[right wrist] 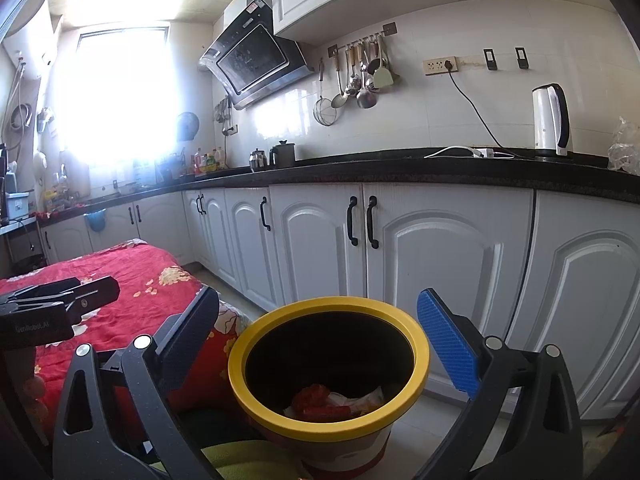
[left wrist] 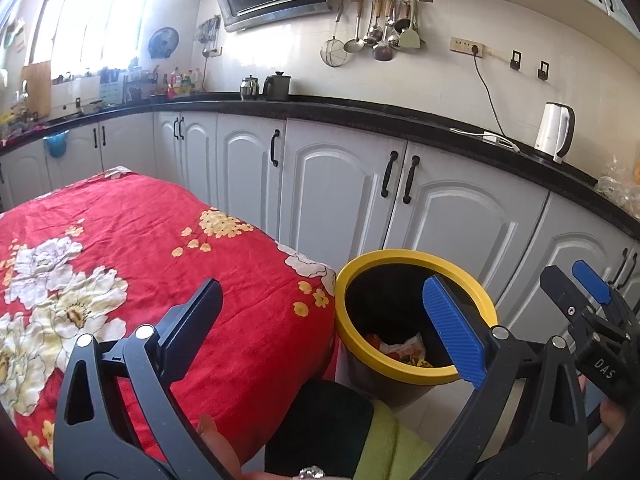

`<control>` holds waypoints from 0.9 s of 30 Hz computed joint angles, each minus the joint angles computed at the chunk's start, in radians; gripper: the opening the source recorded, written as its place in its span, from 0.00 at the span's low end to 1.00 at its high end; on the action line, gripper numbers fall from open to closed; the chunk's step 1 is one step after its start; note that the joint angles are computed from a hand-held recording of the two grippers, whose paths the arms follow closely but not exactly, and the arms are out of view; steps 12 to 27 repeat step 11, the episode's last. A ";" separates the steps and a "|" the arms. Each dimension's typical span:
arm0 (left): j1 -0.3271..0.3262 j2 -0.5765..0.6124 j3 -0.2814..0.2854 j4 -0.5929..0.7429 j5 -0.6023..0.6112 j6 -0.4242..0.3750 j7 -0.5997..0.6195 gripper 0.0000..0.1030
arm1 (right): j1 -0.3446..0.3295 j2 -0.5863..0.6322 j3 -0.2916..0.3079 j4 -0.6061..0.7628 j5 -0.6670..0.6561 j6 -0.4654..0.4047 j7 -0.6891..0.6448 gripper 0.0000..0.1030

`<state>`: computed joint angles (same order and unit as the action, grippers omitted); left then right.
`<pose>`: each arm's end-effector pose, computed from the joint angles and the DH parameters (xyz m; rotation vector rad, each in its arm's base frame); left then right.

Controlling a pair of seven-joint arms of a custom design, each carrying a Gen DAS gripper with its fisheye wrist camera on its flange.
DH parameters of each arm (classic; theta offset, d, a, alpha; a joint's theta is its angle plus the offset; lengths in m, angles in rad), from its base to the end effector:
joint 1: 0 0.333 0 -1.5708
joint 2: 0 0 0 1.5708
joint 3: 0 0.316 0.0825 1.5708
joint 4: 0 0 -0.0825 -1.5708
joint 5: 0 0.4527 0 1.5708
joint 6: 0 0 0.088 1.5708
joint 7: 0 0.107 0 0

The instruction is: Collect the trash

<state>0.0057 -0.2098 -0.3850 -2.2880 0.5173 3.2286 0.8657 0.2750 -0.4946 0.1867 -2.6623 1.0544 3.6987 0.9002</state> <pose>0.5185 -0.2698 0.5239 -1.3917 1.8075 -1.2350 0.4204 0.0874 0.4992 -1.2564 1.4817 -1.0864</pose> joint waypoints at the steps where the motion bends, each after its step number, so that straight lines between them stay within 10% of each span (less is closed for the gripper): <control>1: -0.075 0.002 0.072 -0.004 -0.030 -0.007 0.029 0.89 | 0.003 0.004 -0.004 0.007 -0.016 -0.010 0.001 0.94; 4: -0.272 -0.020 0.274 -0.021 -0.163 -0.068 0.146 0.89 | 0.001 0.031 0.005 0.058 -0.038 -0.064 -0.018 0.94; 6: -0.270 -0.070 0.313 -0.055 -0.268 -0.122 0.222 0.89 | -0.006 0.065 0.027 0.118 -0.050 -0.129 -0.034 0.94; 8: -0.149 -0.132 0.269 -0.098 -0.254 -0.177 0.191 0.89 | 0.004 0.128 0.045 0.219 -0.102 -0.262 -0.031 0.94; 11: 0.113 -0.244 0.208 -0.149 -0.038 -0.354 -0.070 0.89 | -0.162 0.266 0.260 0.426 -0.256 -0.541 0.072 0.94; 27: 0.113 -0.244 0.208 -0.149 -0.038 -0.354 -0.070 0.89 | -0.162 0.266 0.260 0.426 -0.256 -0.541 0.072 0.94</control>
